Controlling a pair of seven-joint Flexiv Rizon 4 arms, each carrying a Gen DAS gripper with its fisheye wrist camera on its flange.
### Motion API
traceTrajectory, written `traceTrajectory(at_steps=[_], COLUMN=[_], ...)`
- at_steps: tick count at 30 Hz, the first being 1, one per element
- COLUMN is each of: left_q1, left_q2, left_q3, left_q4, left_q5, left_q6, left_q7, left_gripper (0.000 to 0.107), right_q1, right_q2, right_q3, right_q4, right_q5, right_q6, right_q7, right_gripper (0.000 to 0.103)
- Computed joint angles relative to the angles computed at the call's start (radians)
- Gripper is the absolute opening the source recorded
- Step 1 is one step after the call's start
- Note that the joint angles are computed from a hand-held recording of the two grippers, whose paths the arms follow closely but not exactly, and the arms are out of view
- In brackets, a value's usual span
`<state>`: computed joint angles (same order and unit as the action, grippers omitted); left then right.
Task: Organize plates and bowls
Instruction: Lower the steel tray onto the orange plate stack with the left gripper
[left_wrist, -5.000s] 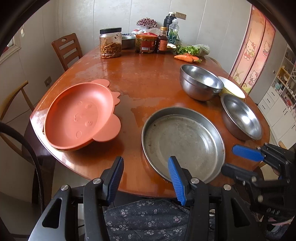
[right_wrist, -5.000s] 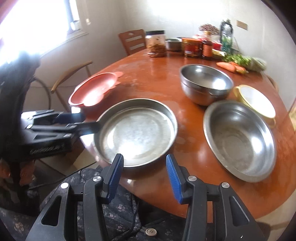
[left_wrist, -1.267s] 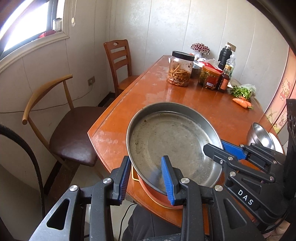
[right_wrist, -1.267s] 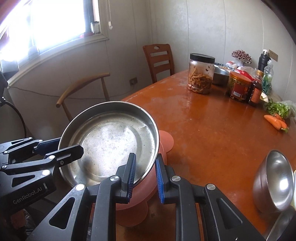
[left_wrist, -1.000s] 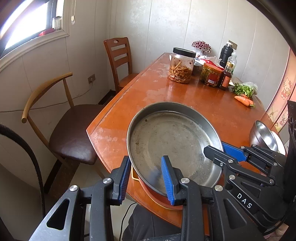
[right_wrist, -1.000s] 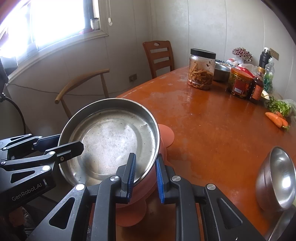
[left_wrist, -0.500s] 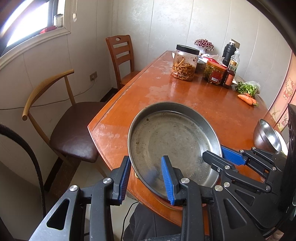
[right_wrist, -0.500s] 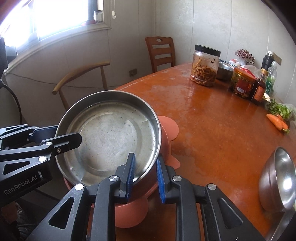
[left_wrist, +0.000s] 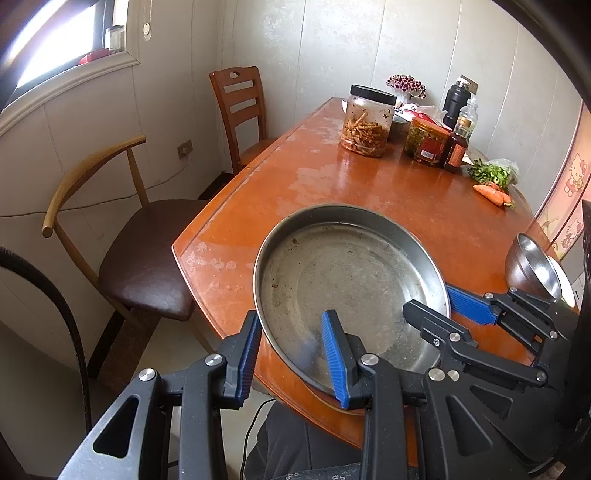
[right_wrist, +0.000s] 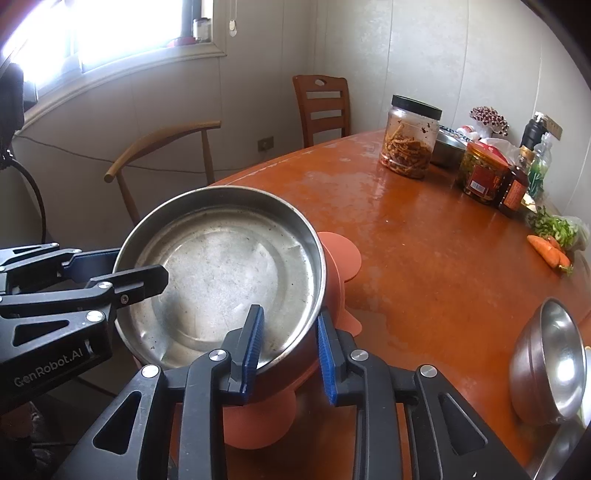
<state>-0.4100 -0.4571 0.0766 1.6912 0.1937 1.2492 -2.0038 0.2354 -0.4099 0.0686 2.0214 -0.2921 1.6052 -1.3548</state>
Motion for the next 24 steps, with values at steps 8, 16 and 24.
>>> traceTrajectory(at_steps=[8, 16, 24], left_q1=[0.005, -0.004, 0.005], left_q2=[-0.001, 0.002, 0.009], left_q3=[-0.015, -0.004, -0.017], left_q4=[0.006, 0.006, 0.018], left_q5=[-0.014, -0.011, -0.022], left_q6=[0.008, 0.013, 0.027], left_q7=[0.025, 0.018, 0.032], left_gripper=[0.034, 0.034, 0.034], right_q1=[0.006, 0.020, -0.010], right_q2=[0.013, 0.023, 0.033], right_q3=[-0.009, -0.032, -0.005], right_q4=[0.011, 0.030, 0.038], right_q5=[0.009, -0.004, 0.010], right_q6=[0.004, 0.020, 0.020], right_q7=[0.006, 0.020, 0.015], right_gripper=[0.042, 0.045, 0.047])
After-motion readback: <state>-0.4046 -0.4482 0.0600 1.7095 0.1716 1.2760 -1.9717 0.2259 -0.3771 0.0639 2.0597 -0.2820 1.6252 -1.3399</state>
